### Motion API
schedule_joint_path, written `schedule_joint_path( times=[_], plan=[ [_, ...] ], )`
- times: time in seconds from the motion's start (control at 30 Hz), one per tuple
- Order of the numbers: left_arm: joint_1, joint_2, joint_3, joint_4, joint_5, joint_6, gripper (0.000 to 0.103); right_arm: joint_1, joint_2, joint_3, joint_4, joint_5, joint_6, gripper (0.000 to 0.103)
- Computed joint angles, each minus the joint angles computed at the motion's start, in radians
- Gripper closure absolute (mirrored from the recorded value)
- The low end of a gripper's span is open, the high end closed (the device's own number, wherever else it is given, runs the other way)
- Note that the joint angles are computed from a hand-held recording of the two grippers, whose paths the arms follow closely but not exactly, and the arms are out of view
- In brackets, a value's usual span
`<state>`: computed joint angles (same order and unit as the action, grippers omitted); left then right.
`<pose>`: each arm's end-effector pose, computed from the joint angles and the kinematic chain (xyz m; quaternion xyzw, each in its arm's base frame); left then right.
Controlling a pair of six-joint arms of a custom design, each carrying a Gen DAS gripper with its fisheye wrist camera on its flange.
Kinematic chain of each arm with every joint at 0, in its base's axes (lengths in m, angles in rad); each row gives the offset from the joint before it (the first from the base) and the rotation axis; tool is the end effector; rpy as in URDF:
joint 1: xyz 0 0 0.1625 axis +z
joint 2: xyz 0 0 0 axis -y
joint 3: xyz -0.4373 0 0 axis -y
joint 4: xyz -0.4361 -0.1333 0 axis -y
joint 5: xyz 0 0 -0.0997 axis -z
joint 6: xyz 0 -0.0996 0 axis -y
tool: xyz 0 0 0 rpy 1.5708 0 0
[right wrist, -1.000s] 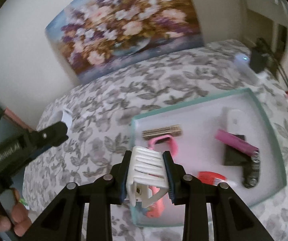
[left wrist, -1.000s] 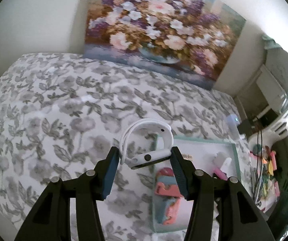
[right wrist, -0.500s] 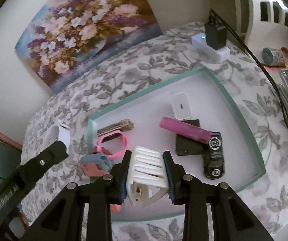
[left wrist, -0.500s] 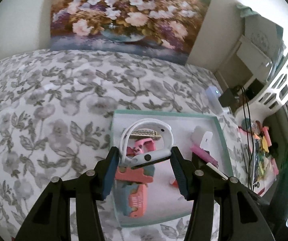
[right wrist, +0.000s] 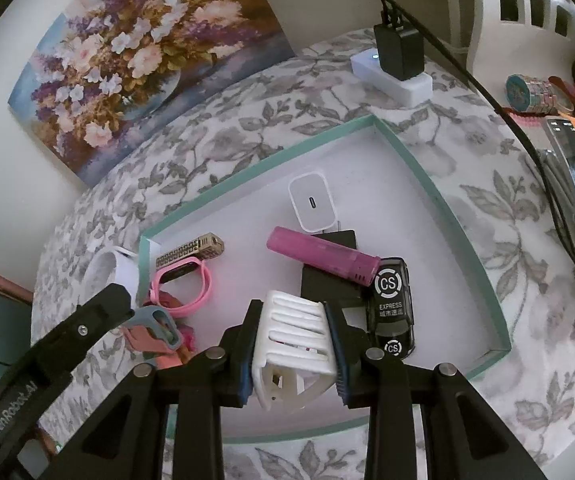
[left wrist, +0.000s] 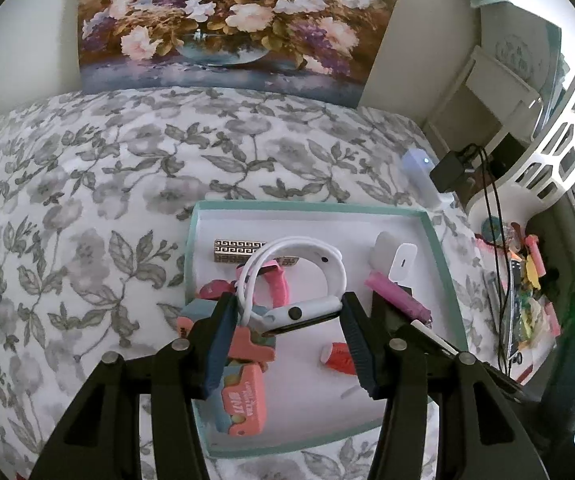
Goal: Organize rigid objects
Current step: 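Carry the white holder and white watch over the tray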
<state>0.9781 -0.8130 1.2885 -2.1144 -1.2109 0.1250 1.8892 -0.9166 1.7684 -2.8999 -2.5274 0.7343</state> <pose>-0.3039 -0.7527 0.1943 0.3396 0.9228 -0.0740 0.1662 0.2585 -0.6184 0.1762 -0.2845 -0.8216 0.4061 0.2813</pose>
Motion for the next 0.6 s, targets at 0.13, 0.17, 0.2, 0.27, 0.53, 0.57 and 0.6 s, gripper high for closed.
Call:
schedule_joint_path(
  times=[0.13, 0.17, 0.2, 0.27, 0.53, 0.57, 0.6],
  plan=[
    [0.000, 0.005, -0.001, 0.007, 0.004, -0.001, 0.048, -0.002, 0.000, -0.001, 0.006, 0.002, 0.002, 0.070],
    [0.000, 0.006, -0.001, 0.008, 0.004, -0.001, 0.048, -0.002, -0.001, -0.001, 0.008, 0.002, 0.002, 0.070],
    [0.000, 0.006, -0.001, 0.010, 0.004, -0.001, 0.048, -0.002, 0.000, -0.002, 0.008, 0.002, 0.001, 0.070],
    [0.000, 0.008, -0.001, 0.012, 0.005, -0.003, 0.048, -0.002, 0.000, -0.002, 0.010, 0.003, 0.000, 0.070],
    [0.000, 0.009, -0.003, 0.018, 0.008, -0.004, 0.048, -0.002, 0.003, -0.007, 0.016, 0.006, -0.005, 0.070],
    [0.000, 0.010, -0.003, 0.019, 0.008, -0.004, 0.048, -0.002, 0.003, -0.007, 0.017, 0.007, -0.005, 0.070],
    [0.000, 0.010, -0.004, 0.020, 0.008, -0.005, 0.048, -0.003, 0.003, -0.007, 0.019, 0.008, -0.004, 0.070]
  ],
)
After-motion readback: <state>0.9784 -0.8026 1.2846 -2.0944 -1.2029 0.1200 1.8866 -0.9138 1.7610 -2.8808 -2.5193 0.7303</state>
